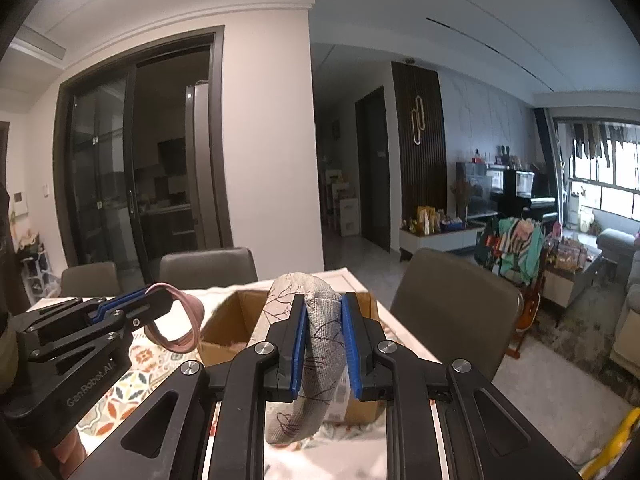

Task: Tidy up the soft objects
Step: 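Lift the hair tie and pouch and carry both over the cardboard box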

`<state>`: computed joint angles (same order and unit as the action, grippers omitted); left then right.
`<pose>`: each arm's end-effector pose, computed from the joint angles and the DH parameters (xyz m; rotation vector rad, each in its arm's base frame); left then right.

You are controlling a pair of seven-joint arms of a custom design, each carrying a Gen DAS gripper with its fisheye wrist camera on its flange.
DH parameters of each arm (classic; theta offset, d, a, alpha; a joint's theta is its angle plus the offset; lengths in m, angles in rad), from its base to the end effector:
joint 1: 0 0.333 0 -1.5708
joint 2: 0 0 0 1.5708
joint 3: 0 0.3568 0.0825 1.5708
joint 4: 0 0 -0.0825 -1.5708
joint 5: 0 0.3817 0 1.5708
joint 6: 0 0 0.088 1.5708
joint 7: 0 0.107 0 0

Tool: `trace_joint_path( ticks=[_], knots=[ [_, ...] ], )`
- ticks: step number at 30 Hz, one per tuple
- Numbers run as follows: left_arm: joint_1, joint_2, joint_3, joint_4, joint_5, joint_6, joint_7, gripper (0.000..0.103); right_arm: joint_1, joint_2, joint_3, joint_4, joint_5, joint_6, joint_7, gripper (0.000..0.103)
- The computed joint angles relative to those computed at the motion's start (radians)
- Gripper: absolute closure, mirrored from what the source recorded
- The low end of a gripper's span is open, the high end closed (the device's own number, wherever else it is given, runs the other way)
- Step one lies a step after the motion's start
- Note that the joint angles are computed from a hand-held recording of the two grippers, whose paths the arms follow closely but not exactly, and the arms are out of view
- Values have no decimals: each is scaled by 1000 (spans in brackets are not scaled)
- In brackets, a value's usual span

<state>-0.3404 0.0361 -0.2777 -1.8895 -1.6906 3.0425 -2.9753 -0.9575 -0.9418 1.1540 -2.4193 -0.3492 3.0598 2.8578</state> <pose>0.5237 -0.2754 0.5827 -0.9168 2.0407 -1.4443 0.4262 0.2517 0.5379 -1.1058 1.7137 -1.2730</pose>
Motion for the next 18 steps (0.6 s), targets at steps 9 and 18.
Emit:
trace_joint_path(
  ticks=[9,18],
  knots=[
    [-3,61,-8,78,32,20,-13,93,-76,-27,10,34,7,40,-16,84],
    [-8,145,-29,162,118,60,-73,93,-171,-31,53,72,37,80,-47,84]
  ],
)
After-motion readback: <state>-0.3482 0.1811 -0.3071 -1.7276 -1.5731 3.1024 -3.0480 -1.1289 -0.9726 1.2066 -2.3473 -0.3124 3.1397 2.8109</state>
